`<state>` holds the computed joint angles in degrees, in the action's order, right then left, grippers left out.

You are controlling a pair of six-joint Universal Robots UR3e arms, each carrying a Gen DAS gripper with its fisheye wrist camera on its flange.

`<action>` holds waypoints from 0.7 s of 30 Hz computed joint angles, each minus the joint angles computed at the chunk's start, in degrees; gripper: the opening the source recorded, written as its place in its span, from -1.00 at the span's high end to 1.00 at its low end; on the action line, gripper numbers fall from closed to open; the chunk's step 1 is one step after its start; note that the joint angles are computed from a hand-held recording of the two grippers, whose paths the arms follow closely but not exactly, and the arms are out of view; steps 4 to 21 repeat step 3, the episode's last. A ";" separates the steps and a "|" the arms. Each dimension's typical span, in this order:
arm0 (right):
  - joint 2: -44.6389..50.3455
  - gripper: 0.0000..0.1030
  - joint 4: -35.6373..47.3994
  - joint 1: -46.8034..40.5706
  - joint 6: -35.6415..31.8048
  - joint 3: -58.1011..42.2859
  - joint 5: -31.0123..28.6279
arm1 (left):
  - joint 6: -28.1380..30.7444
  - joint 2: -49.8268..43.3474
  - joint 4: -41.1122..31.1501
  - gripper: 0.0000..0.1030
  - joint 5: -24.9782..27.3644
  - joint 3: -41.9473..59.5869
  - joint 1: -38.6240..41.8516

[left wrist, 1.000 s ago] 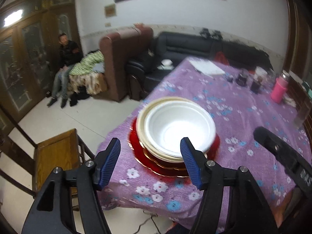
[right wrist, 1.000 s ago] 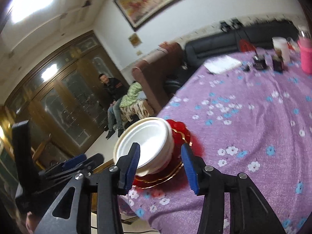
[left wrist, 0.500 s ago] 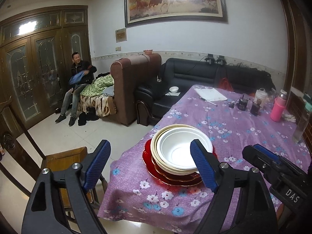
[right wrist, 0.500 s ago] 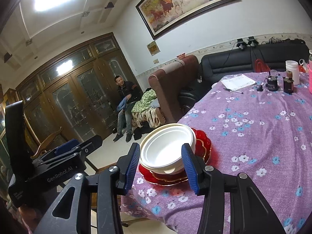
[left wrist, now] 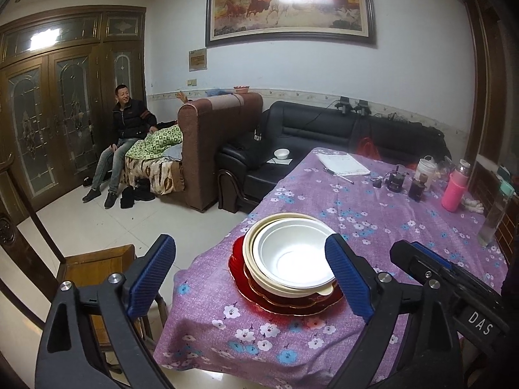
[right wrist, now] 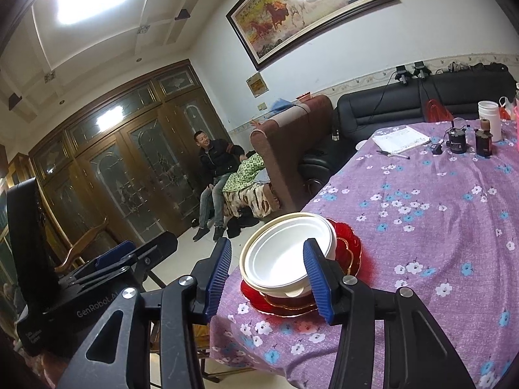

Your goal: Organize plates and bowls

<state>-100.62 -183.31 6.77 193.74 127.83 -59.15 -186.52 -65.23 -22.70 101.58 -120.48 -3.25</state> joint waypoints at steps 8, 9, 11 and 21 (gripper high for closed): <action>0.48 0.05 -0.34 0.04 0.06 -0.13 -0.06 | 0.30 -0.67 -0.25 -0.96 -0.44 0.12 0.18; 0.48 0.05 -0.34 0.04 0.06 -0.13 -0.06 | 0.30 -0.67 -0.25 -0.96 -0.44 0.12 0.18; 0.48 0.05 -0.34 0.04 0.06 -0.13 -0.06 | 0.30 -0.67 -0.25 -0.96 -0.44 0.12 0.18; 0.48 0.05 -0.34 0.04 0.06 -0.13 -0.06 | 0.30 -0.67 -0.25 -0.96 -0.44 0.12 0.18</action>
